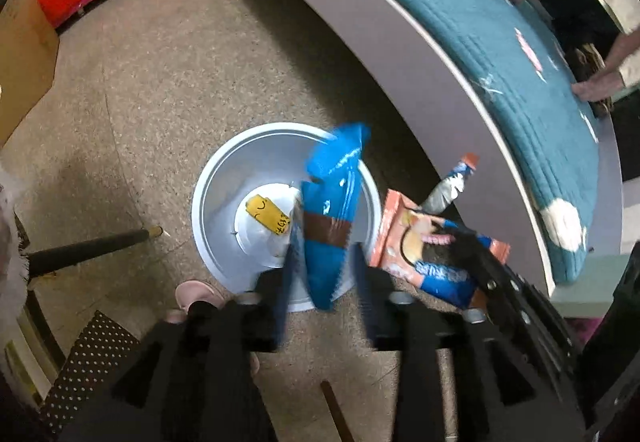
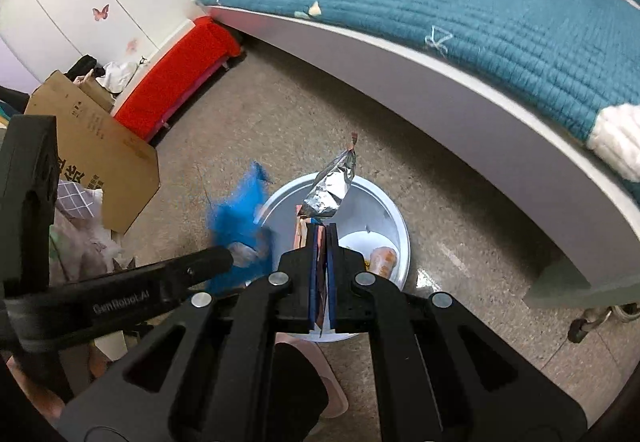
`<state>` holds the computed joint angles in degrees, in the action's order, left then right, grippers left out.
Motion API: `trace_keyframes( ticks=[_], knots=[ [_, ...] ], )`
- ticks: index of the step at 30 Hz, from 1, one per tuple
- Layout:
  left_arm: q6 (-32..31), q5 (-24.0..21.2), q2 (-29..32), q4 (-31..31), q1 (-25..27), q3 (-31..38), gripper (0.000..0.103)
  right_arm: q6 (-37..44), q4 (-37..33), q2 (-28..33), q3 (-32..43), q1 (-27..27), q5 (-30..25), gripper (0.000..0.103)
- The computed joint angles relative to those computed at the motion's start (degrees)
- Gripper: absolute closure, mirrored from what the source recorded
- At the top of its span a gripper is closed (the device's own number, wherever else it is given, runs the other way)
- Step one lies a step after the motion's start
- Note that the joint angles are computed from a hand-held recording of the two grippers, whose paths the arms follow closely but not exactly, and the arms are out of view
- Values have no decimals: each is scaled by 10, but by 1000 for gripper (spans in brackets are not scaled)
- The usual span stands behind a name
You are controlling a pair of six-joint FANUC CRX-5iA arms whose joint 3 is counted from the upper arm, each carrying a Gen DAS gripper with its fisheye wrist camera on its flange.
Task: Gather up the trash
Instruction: 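Carry both wrappers to the blue bucket and open both tools over it, then move both tools back over the table toward the remaining trash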
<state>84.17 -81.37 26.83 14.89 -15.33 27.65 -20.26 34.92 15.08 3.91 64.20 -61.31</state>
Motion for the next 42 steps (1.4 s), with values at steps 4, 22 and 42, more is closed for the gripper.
trace_keyframes(
  ticks=[4, 22, 42],
  knots=[
    [23, 10, 4, -3, 4, -2, 42, -7, -10, 0, -8, -6, 20, 98],
    [131, 19, -57, -90, 17, -18, 33, -45, 40, -1, -21, -10, 82, 49],
    [80, 49, -235, 2, -5, -57, 32, 63, 205, -14, 144, 143, -274, 45]
  ],
)
